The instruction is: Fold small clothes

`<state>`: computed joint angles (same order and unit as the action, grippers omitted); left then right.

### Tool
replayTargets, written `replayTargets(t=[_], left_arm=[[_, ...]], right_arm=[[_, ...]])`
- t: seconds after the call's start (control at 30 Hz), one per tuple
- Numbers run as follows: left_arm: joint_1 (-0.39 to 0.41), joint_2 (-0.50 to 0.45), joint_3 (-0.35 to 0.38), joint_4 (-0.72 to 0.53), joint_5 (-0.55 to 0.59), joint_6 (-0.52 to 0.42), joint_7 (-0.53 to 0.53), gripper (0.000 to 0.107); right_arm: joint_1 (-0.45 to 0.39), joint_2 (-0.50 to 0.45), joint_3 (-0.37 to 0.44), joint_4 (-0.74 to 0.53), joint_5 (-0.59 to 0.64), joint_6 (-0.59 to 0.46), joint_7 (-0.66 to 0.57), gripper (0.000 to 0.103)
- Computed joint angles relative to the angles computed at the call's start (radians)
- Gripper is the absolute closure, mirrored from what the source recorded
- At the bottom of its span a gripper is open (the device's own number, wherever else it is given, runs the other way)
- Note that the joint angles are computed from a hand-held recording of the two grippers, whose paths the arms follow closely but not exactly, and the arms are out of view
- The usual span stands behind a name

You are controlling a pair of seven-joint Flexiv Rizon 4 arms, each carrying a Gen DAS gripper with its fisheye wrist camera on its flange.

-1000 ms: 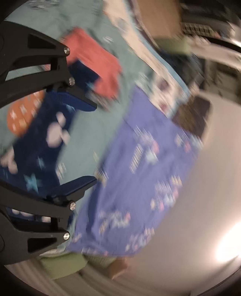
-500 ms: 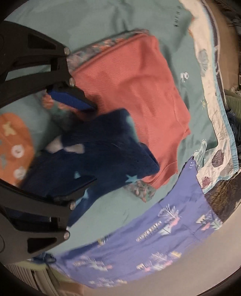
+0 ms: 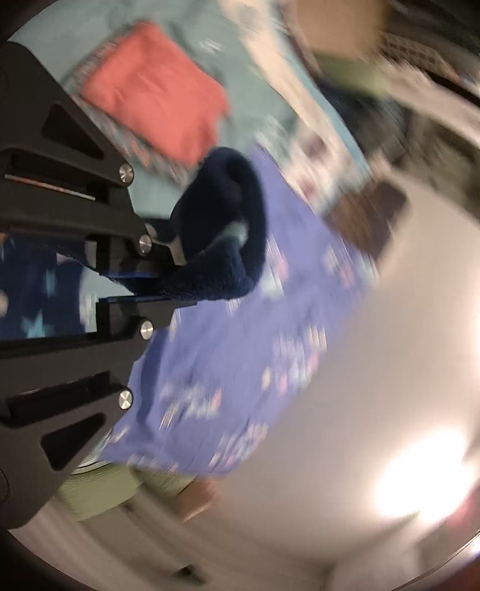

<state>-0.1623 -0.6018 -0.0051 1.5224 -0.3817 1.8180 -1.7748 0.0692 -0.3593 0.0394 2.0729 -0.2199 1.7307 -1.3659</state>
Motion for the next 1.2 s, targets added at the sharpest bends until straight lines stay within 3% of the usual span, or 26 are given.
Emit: replayTargets(t=[0.13,0.23,0.33,0.5,0.63,0.67,0.73,0.8,0.83,0.9,1.03,1.2], left_arm=[[0.007,0.016,-0.148,-0.081,0.119,-0.067,0.123,0.099],[0.011,-0.025,-0.304,-0.158,0.176,-0.152,0.245,0.098],[-0.058,-0.091,-0.338,-0.249,0.195,-0.254,0.361,0.098],[-0.21,-0.195,-0.236,-0.381,0.177,-0.449,0.418,0.097],[-0.275,-0.245,-0.157,-0.427,0.174,-0.596,0.4,0.067],[-0.274,-0.239,-0.154,-0.406,0.17,-0.601,0.392,0.065],[-0.253,-0.211,-0.184,-0.339,0.149,-0.574,0.395,0.062],[-0.21,-0.163,-0.227,-0.235,0.121,-0.504,0.422,0.054],[-0.205,-0.129,-0.215,-0.178,0.123,-0.449,0.414,0.047],[-0.222,-0.09,-0.153,-0.109,0.147,-0.361,0.377,0.04],[-0.267,-0.004,0.001,0.052,0.191,-0.261,0.25,0.037],[-0.286,0.06,0.141,0.205,0.2,-0.266,0.062,0.037]], right_arm=[[-0.039,0.003,0.031,-0.005,0.006,0.006,-0.006,0.002],[-0.104,0.004,0.087,-0.014,0.02,0.009,-0.003,0.002],[-0.135,0.011,0.094,-0.012,0.037,0.017,0.012,0.002],[-0.144,0.025,0.055,0.011,0.059,0.021,0.044,0.002],[-0.215,0.025,0.098,0.014,0.064,-0.008,0.049,0.002],[-0.247,0.022,0.128,0.01,0.07,-0.017,0.044,0.002],[-0.323,0.012,0.204,-0.007,0.087,-0.039,0.025,0.002],[-0.398,-0.002,0.285,-0.033,0.113,-0.065,-0.005,0.002],[-0.429,-0.011,0.321,-0.049,0.129,-0.082,-0.023,0.002],[-0.491,-0.03,0.398,-0.086,0.167,-0.119,-0.071,0.002],[-0.658,-0.106,0.615,-0.193,0.273,-0.218,-0.206,0.003],[-0.743,-0.199,0.746,-0.331,0.387,-0.407,-0.29,0.014]])
